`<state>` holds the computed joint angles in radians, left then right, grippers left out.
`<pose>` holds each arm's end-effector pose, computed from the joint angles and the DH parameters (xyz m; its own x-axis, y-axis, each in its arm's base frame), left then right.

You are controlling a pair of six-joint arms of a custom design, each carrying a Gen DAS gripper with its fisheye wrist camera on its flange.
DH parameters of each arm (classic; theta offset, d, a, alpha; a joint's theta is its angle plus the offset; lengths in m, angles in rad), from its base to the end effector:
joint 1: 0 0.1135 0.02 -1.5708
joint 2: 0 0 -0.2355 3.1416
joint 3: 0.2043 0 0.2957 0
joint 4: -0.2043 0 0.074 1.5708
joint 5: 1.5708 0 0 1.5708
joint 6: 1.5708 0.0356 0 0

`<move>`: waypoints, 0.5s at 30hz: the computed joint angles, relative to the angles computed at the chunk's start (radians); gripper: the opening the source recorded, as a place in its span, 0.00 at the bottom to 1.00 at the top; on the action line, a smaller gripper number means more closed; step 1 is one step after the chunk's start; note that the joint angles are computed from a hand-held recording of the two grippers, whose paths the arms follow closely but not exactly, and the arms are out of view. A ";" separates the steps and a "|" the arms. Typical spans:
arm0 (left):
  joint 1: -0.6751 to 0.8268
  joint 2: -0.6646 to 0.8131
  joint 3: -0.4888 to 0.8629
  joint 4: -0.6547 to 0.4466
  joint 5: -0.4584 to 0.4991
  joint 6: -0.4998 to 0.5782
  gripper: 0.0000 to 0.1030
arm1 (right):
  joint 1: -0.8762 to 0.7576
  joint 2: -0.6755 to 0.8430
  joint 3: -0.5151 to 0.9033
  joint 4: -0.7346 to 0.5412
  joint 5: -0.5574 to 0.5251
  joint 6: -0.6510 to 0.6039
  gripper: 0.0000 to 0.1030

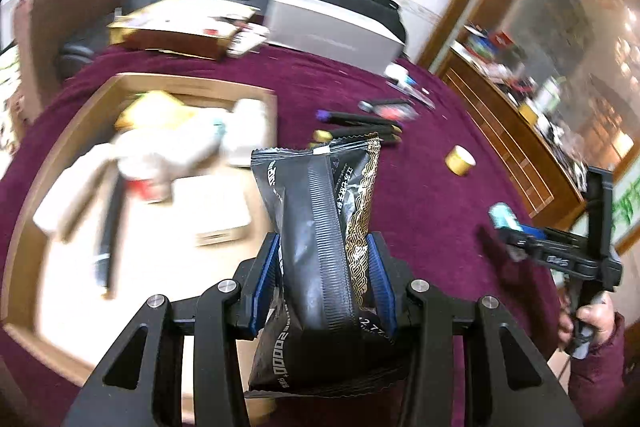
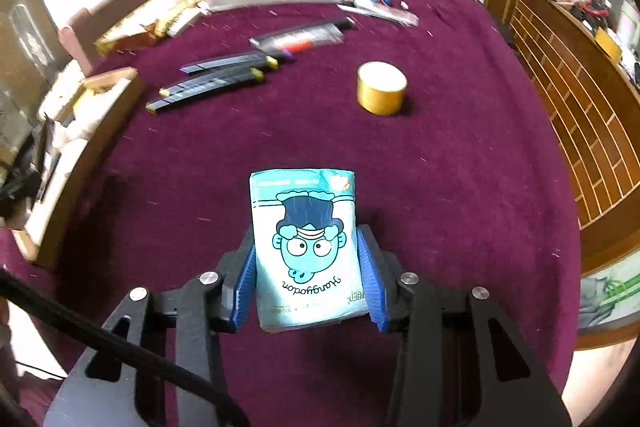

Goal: Organize objects
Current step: 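Carry the pouch with the left gripper and the card with the right into the box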

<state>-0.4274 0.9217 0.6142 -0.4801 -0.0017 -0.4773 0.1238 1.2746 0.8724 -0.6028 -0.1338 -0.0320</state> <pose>0.2267 -0.1032 0.1930 -0.7628 -0.1574 -0.6273 0.0710 0.9437 -0.3230 0.2969 0.0417 0.1884 -0.8311 -0.1354 -0.5394 -0.2200 0.9708 0.0954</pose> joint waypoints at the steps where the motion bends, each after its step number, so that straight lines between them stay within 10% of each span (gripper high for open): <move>1: 0.031 -0.059 -0.029 -0.026 0.001 0.006 0.37 | 0.022 -0.019 -0.002 -0.006 0.001 0.016 0.43; 15: 0.397 -0.305 -0.207 -0.171 0.068 0.198 0.37 | 0.525 0.226 0.251 0.080 -0.059 0.274 0.43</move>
<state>-0.0305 0.6164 0.4067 -0.6513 0.0666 -0.2794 0.6491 1.5011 1.1231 -0.5225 -0.1926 0.2418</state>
